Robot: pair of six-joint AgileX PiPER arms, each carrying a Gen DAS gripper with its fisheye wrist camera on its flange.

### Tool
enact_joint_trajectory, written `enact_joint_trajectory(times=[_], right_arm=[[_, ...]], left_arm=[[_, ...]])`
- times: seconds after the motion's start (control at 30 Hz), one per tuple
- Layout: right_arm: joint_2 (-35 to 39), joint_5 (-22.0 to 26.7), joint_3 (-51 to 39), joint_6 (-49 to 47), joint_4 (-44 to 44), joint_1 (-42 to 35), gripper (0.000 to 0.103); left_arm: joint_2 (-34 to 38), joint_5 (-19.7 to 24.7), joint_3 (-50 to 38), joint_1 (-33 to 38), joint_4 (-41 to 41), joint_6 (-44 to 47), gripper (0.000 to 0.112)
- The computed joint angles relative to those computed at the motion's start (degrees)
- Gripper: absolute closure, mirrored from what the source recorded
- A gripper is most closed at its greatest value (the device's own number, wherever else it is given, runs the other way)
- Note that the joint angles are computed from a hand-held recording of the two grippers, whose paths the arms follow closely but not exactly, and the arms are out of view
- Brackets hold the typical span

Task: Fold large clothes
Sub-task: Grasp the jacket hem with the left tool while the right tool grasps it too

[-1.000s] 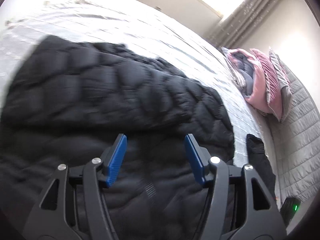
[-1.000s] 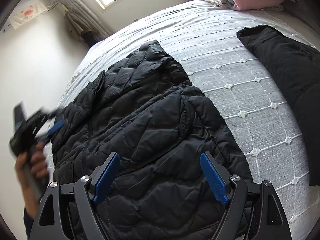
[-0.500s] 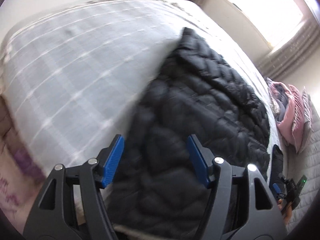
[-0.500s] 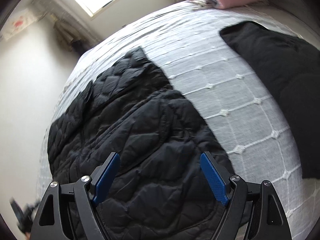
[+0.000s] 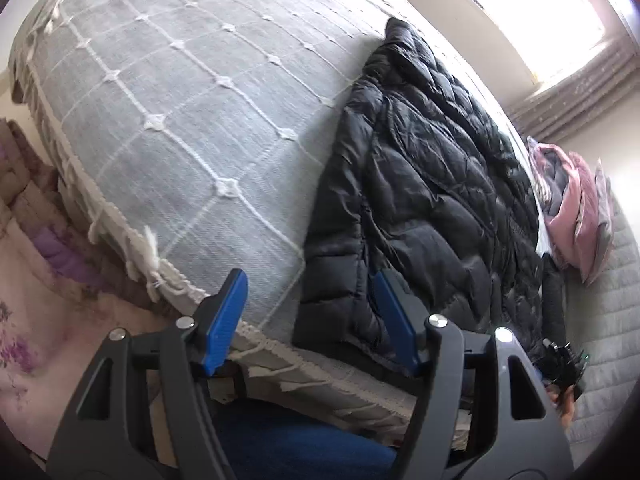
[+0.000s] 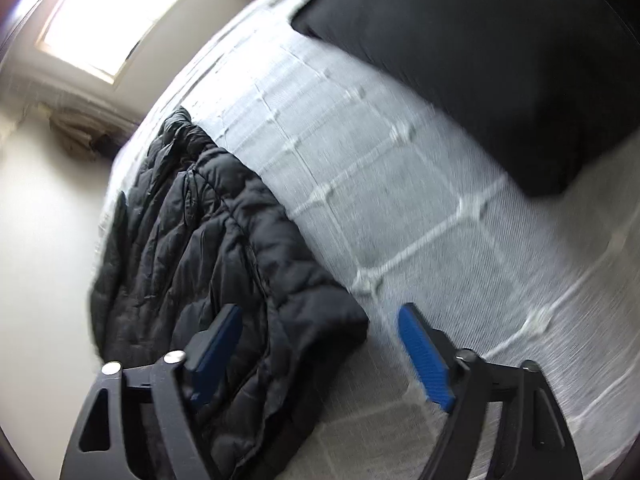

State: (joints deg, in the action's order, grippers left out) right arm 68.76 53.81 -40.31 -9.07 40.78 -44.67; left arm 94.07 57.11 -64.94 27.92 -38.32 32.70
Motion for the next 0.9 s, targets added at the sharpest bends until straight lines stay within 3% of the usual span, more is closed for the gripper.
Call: enact_joint_trajectory(times=[0.13, 0.17, 0.2, 0.27, 0.33, 0.47, 0.57, 0.73, 0.77, 0.9], right_arm=[[-0.10, 0.79, 1.48, -2.85, 3.29, -1.05, 0.054], [-0.16, 0.19, 1.45, -1.98, 2.35, 0.12, 0.063], [-0.17, -0.20, 1.57, -1.51, 2.24, 0.67, 0.078], [-0.18, 0.18, 2.27, -3.23, 4.83, 0.54, 0.092], [-1.78, 0.40, 2.98, -3.84, 5.89, -0.47, 0.095], [-5.88, 0.19, 3.62, -2.62, 6.36, -1.30, 0.097], [-7.35, -0.98, 2.32, 0.22, 3.30, 1.45, 0.097], [-4.83, -1.73, 0.65, 3.28, 0.96, 5.27, 0.088], [-3.72, -1.17, 0.74, 3.27, 1.40, 4.92, 0.080], [0.20, 2.71, 3.31, -3.10, 10.09, -0.60, 0.071]], left_arm=[[1.03, 0.09, 1.36, -2.14, -0.87, 0.16, 0.046], [1.15, -0.41, 1.79, -2.45, -0.95, 0.15, 0.046], [0.88, -1.53, 2.63, -2.81, -1.44, 0.32, 0.046], [0.22, -3.04, 3.79, -3.13, -2.48, 0.83, 0.046], [-0.43, -3.38, 4.63, -3.24, -3.53, 1.85, 0.046], [-1.83, -3.69, 6.13, -2.88, -3.32, 1.55, 0.054], [-2.01, -4.48, 6.40, -3.32, -3.16, 1.06, 0.070], [-1.92, -7.57, 6.76, -5.63, -1.73, -0.63, 0.074], [-1.63, -8.01, 6.56, -5.95, -1.42, -1.00, 0.074], [-1.19, -9.22, 6.15, -7.04, -0.49, -3.19, 0.072]])
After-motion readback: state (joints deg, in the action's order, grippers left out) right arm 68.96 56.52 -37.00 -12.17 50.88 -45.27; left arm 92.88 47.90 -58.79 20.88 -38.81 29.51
